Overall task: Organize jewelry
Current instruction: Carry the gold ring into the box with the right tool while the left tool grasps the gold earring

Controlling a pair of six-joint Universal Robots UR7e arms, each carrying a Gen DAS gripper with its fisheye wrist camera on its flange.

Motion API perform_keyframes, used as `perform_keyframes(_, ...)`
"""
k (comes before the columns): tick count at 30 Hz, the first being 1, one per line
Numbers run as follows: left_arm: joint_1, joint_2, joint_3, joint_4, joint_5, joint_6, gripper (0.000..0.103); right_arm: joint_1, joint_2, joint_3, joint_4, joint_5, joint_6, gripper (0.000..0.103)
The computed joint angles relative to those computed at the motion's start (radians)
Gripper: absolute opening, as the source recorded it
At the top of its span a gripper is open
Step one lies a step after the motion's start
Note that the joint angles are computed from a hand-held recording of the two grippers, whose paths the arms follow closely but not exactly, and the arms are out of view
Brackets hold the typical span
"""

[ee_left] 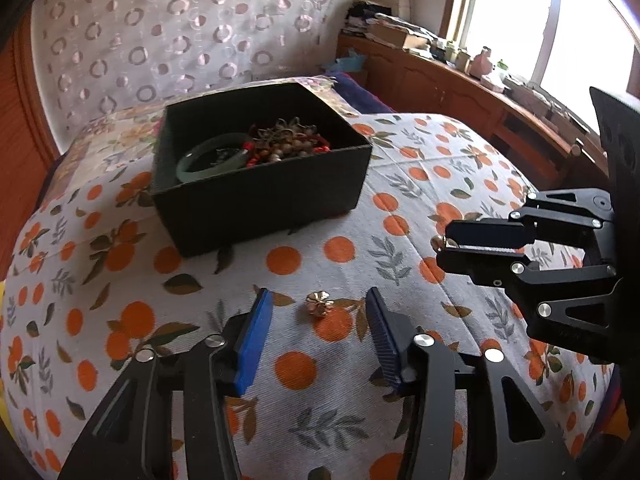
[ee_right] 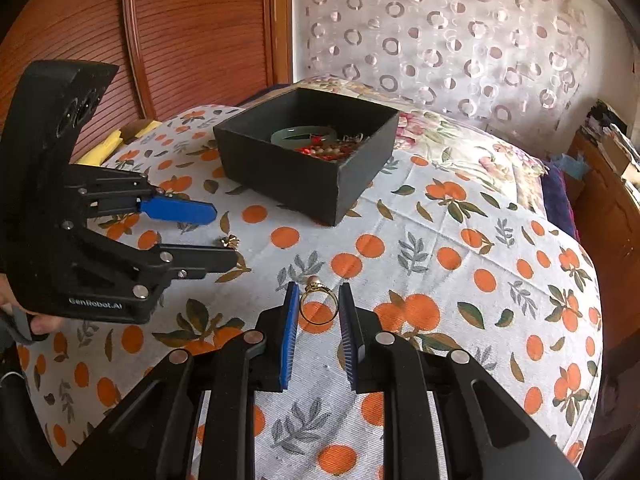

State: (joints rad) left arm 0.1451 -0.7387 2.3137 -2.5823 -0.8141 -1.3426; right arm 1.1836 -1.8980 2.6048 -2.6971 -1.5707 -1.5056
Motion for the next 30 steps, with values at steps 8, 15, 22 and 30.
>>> perform_keyframes(8,-0.003,0.020,-0.015,0.023,0.009,-0.002,0.015,0.005,0.007,-0.002,-0.003,0.004,0.006,0.022)
perform_keyframes(15,-0.013,0.002,-0.001,0.003,0.019,-0.008,0.013,0.034,0.027,-0.013,-0.007,0.002,0.025,0.022)
perform_keyframes(22,-0.030,-0.070,-0.001,0.094,0.087,-0.043,0.013,0.104,0.072,-0.057,-0.010,0.032,0.091,0.022)
perform_keyframes(30,-0.001,-0.145,-0.016,0.233,0.166,-0.088,0.013,0.205,0.186,-0.113,-0.067,0.062,0.196,0.022)
